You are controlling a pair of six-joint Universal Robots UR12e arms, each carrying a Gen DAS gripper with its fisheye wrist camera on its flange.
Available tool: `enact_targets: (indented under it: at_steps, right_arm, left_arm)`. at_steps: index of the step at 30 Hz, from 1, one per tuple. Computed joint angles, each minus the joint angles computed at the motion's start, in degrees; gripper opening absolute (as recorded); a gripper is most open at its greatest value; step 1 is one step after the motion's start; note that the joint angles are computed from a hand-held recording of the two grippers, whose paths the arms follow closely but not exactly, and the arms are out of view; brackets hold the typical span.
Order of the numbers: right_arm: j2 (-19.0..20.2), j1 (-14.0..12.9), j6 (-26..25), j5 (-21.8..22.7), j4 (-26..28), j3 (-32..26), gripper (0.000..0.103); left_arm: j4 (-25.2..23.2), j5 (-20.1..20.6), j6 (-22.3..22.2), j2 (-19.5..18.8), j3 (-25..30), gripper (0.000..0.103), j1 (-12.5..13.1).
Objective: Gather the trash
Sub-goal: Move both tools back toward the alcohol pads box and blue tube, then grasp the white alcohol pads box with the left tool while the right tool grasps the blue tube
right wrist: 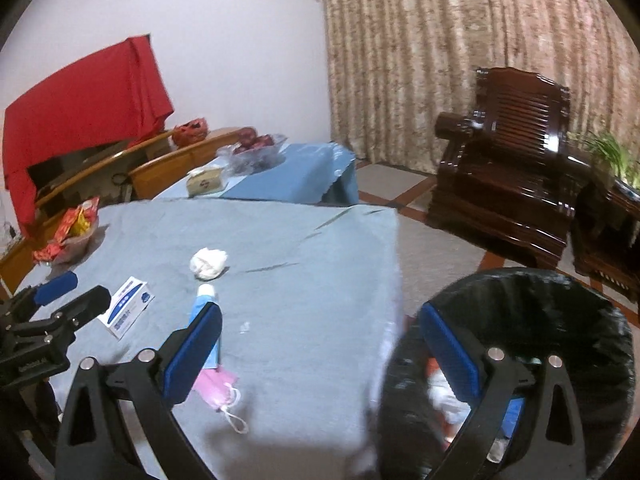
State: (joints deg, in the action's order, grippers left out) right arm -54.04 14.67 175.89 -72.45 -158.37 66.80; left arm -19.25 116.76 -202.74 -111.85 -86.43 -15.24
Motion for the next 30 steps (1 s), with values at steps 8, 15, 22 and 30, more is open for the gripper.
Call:
enact_targets:
  at_steps: [8, 15, 22, 30]
  right_arm:
    - [3.4, 2.5, -2.2, 1.0, 2.5, -4.4, 0.097]
    - [6.1, 3.8, -3.2, 1.0, 5.1, -8.0, 0.097]
    - [9.2, 5.0, -5.1, 0.4, 9.1, -12.8, 0.097]
    - [12.3, 6.0, -7.5, 1.1, 13.7, -17.9, 0.096]
  left_arm:
    - [-1.8, 1.9, -1.6, 1.3, -3.1, 0.092, 3.2]
    - [-4.6, 1.0, -3.5, 1.4, -4.6, 0.092, 6.2]
    - [-6.5, -3.0, -4.5, 0.9, -5.2, 0.092, 8.9]
    - [-8.9, -7.8, -4.1, -0.1, -4.4, 0.078, 10.3]
